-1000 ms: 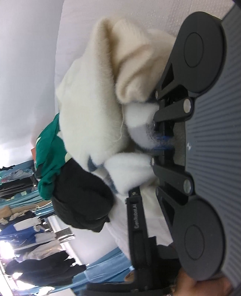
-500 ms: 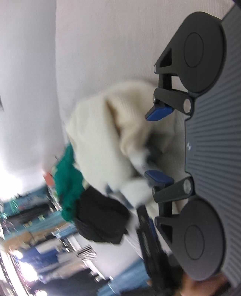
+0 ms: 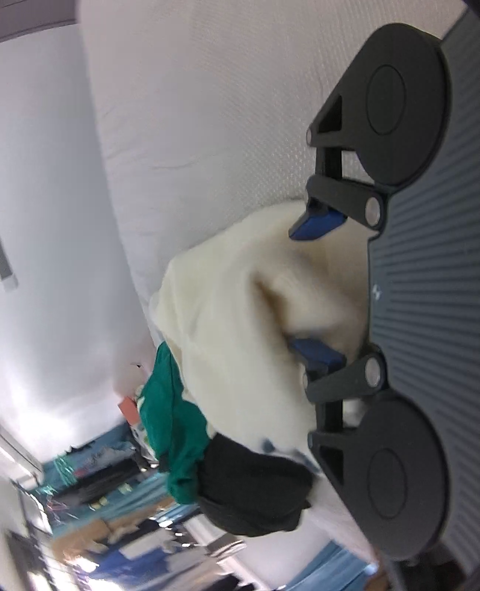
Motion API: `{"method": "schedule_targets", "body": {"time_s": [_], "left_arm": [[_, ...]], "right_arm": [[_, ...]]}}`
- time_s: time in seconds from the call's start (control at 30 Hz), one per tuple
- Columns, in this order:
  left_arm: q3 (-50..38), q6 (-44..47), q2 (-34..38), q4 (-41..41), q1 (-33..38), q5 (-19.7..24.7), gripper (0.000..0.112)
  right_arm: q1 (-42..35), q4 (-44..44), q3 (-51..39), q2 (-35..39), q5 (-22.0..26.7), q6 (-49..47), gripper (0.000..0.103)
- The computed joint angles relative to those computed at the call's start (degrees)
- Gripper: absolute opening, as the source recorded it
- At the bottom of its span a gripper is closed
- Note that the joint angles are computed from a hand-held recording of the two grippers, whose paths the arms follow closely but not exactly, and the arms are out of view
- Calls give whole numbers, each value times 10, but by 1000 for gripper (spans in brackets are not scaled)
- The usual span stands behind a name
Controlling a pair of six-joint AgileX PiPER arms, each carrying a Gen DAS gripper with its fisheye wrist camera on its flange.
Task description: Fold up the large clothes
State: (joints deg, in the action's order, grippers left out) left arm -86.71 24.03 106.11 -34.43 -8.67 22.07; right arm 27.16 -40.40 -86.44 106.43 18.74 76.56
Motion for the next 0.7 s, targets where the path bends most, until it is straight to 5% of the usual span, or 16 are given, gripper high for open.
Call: {"method": "schedule_targets", "body": {"time_s": [0.1, 0.2, 0.4, 0.7], "left_arm": [[-11, 4, 8, -9, 5, 16, 76], [-8, 14, 6, -21, 10, 21, 76], [-23, -3, 18, 2, 13, 48, 76], [-25, -59, 24, 88, -2, 42, 76]], "right_arm": [[-17, 65, -14, 17, -22, -34, 26], [-11, -17, -4, 1, -6, 37, 18], [37, -332, 38, -61, 82, 232, 15], [60, -485, 69, -101, 148, 304, 15]]}}
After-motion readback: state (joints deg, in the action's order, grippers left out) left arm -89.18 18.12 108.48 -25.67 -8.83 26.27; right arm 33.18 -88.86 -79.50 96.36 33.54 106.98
